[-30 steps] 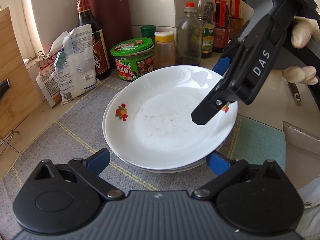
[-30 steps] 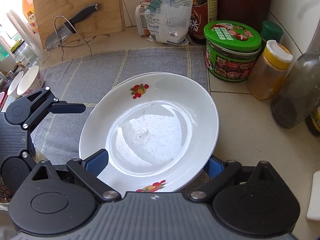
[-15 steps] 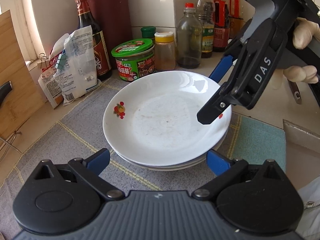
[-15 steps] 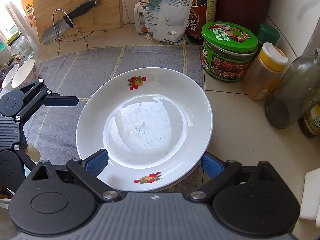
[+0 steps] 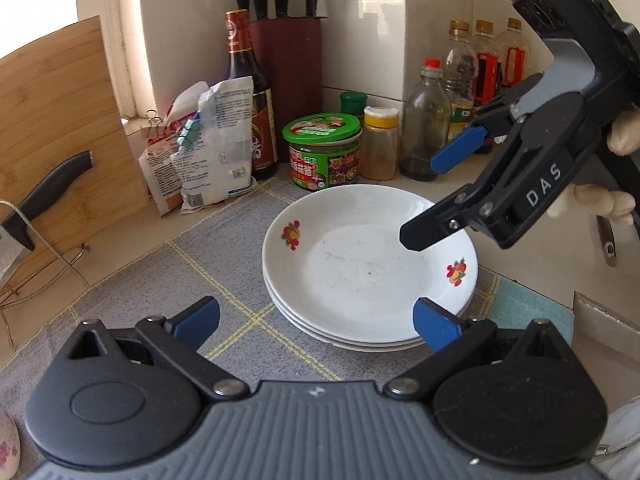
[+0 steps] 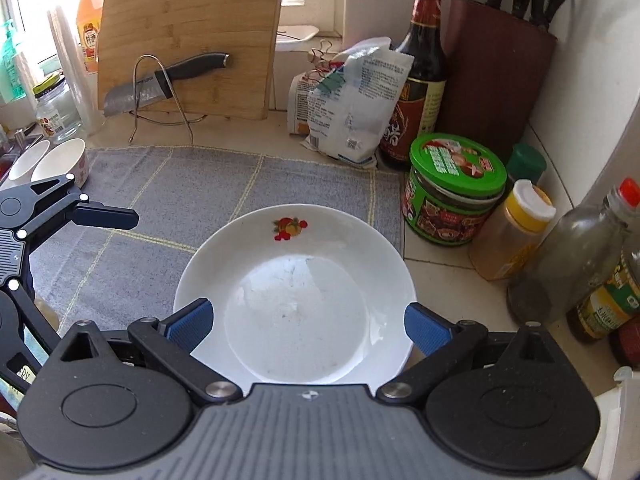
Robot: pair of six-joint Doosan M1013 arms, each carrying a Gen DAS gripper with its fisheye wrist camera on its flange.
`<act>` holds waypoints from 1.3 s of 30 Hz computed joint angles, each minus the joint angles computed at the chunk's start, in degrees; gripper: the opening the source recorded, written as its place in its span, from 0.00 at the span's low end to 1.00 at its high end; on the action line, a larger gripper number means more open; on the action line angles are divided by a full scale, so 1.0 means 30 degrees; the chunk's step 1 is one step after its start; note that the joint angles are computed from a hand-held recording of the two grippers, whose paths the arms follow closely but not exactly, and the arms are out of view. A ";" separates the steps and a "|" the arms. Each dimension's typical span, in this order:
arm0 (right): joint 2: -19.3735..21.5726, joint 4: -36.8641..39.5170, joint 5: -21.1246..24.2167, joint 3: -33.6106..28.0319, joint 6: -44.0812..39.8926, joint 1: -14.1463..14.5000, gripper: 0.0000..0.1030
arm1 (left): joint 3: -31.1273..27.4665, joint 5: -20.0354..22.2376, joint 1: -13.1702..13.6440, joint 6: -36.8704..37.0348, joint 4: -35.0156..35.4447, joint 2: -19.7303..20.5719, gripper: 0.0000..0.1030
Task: Organize plates and bowls
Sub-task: 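Withdraw the right gripper from the stack toward the white bowls, then reach the left gripper to a white bowl's rim and grasp it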
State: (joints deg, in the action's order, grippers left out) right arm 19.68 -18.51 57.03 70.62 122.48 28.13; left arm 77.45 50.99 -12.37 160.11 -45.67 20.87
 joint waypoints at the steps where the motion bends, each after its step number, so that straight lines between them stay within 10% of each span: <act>1: 0.0085 -0.0031 -0.0095 -0.0103 -0.0158 0.0055 1.00 | 0.0119 -0.0356 0.0020 -0.0298 0.0084 -0.0103 0.99; 16: 0.1733 0.2287 -0.2995 -0.1976 -0.6539 0.0481 1.00 | 0.2740 -0.7216 0.0337 -1.2305 0.6289 -0.2244 0.99; 23: 0.2748 0.5046 -0.3404 -0.3033 -0.9286 0.1045 1.00 | 0.3735 -0.7602 0.1149 -1.7514 1.0555 -0.3074 0.99; 39: 0.7147 0.4517 -0.0479 -0.8892 -0.6498 0.3780 1.00 | 0.2494 -0.4094 0.5863 -0.7373 0.3281 -0.1934 0.99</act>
State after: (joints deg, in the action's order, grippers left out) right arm 41.12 -4.96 55.60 43.95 102.99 39.47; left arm 84.94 38.71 5.22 137.99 -35.83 15.07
